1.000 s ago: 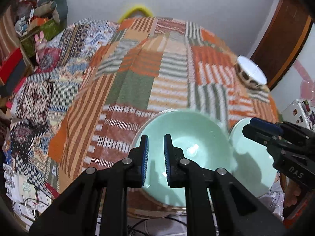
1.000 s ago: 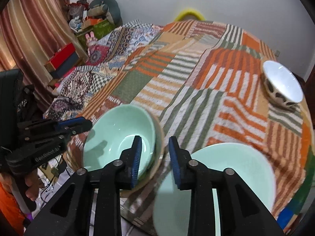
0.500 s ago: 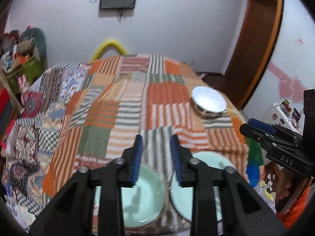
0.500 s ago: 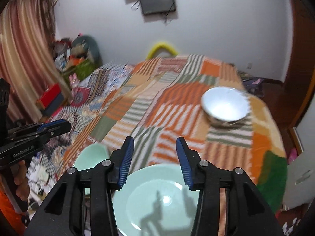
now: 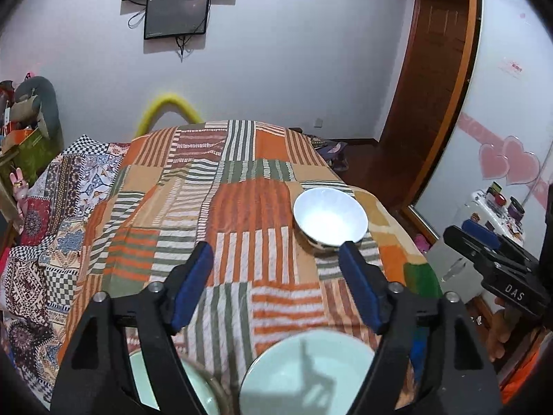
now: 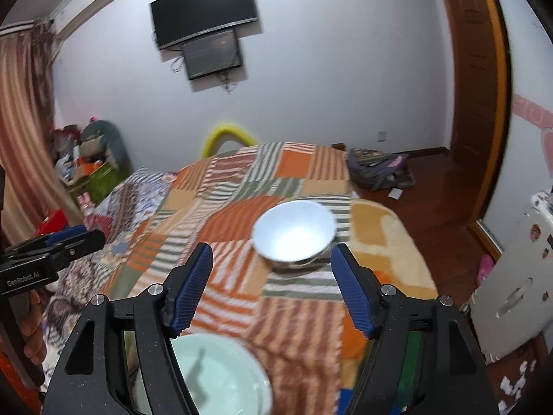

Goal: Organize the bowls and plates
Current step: 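Move both tools toward the spotted white bowl on the quilt, then grasp the spotted white bowl rim with the left tool while the right tool grips it too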

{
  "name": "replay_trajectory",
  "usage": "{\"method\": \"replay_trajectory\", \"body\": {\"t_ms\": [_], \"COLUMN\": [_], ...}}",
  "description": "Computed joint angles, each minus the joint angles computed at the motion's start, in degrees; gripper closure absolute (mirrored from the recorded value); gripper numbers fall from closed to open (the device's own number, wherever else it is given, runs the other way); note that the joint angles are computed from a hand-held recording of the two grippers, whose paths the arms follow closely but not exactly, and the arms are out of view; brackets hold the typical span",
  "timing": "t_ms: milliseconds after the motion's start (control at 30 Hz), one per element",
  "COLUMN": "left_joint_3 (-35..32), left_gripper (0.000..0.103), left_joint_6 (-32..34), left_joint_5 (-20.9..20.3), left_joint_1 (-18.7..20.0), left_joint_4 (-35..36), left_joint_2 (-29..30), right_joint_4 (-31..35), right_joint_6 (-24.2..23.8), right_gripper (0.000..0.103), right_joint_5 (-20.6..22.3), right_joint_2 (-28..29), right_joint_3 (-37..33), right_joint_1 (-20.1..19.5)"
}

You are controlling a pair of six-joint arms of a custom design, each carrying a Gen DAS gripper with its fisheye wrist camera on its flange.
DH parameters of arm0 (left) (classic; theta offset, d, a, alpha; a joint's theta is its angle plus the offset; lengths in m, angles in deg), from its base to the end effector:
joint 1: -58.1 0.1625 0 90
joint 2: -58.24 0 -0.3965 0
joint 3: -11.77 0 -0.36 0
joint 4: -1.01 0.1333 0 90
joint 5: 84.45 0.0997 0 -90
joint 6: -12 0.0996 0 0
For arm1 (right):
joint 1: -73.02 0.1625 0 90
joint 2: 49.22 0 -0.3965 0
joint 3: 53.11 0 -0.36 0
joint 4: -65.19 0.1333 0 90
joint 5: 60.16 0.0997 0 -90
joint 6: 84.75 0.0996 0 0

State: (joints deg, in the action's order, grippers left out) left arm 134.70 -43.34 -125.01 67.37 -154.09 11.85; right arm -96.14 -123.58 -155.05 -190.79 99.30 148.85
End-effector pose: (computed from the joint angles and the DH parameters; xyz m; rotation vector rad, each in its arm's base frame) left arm -0.4027 -0.2775 0.0162 0.6550 2.3886 -0.9637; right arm 0.0773 -0.2036 0.3791 0.4429 -2.2993 1.1769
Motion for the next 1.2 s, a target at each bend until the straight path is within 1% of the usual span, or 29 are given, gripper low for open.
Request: {"method": "replay_trajectory", "body": {"t_ms": [33, 133, 233, 267, 433, 567, 600, 667, 700, 867, 900, 967, 1000, 1033, 1067, 1100, 1133, 1200], "left_joint_3": [-0.98, -4.29, -7.34, -8.23, -12.99, -16.72, -17.24, -18.33, -18.93, -21.17, -21.71, -22.43, -23.14, -23.72, -24.15, -24.67, -25.6, -26.85], "left_gripper": [0.021, 0.02, 0.02, 0.02, 0.02, 0.02, 0.02, 0.02, 0.02, 0.02, 0.021, 0.026, 0.029, 0.035, 0.039, 0.046, 0.051, 0.055], "left_joint_6": [0.68, 3.55, 6.77, 7.66, 12.53, 15.75, 16.24, 17.23, 18.15, 20.6, 20.88, 21.29, 21.58, 21.93, 22.32, 22.74, 22.96, 22.78], "left_joint_5": [-0.1, -0.6, -1.9, -2.27, -5.35, -7.87, -8.34, -9.19, -9.37, -9.28, -9.55, -9.89, -10.23, -10.51, -10.93, -11.48, -12.12, -12.81], "left_joint_1": [0.77, 3.49, 6.29, 7.05, 11.78, 15.39, 15.97, 17.12, 17.68, 18.99, 19.41, 19.96, 20.31, 20.6, 20.88, 21.18, 21.61, 22.28], "left_joint_4": [-0.58, -2.03, -3.64, -3.94, -5.84, -5.53, -5.76, -5.85, -6.04, -6.08, -6.06, -5.96, -5.45, -5.26, -5.33, -5.3, -4.54, -3.6], "left_joint_2": [1.0, 4.24, 7.33, 8.19, 13.06, 16.33, 16.97, 18.1, 18.82, 21.05, 21.48, 22.06, 22.51, 22.85, 23.2, 23.65, 24.27, 25.13], "right_joint_4": [-0.65, -4.18, -8.21, -9.94, -12.23, -14.25, -14.87, -15.62, -15.53, -14.73, -13.91, -12.16, -11.22, -10.42, -10.2, -9.17, -9.49, -9.11], "right_joint_6": [-0.14, 0.06, 0.21, 0.49, 1.21, 1.71, 1.65, 1.59, 1.91, 2.79, 3.43, 3.9, 3.87, 3.65, 3.44, 2.8, 2.45, 1.53], "right_gripper": [0.035, 0.035, 0.035, 0.035, 0.035, 0.036, 0.037, 0.047, 0.049, 0.067, 0.069, 0.078, 0.081, 0.088, 0.091, 0.091, 0.091, 0.091], "right_joint_5": [0.42, 0.35, -0.04, -0.76, -1.42, -3.15, -3.44, -4.79, -5.67, -7.36, -7.68, -7.24, -7.02, -6.8, -6.63, -5.5, -5.12, -4.39], "right_joint_2": [0.69, 4.46, 9.34, 12.1, 20.24, 26.86, 28.42, 31.49, 33.12, 38.43, 39.04, 39.5, 39.5, 39.32, 39.48, 38.66, 38.49, 37.23], "right_joint_3": [-0.26, -0.9, -1.57, -2.11, -4.72, -6.96, -7.44, -8.73, -9.59, -12.82, -13.49, -14.39, -14.67, -14.77, -14.74, -14.44, -14.13, -13.4], "right_joint_1": [-0.92, -2.8, -4.43, -4.71, -7.17, -7.4, -7.39, -7.02, -6.71, -6.8, -6.86, -7.52, -7.88, -8.23, -8.36, -9.05, -9.23, -9.65]}}
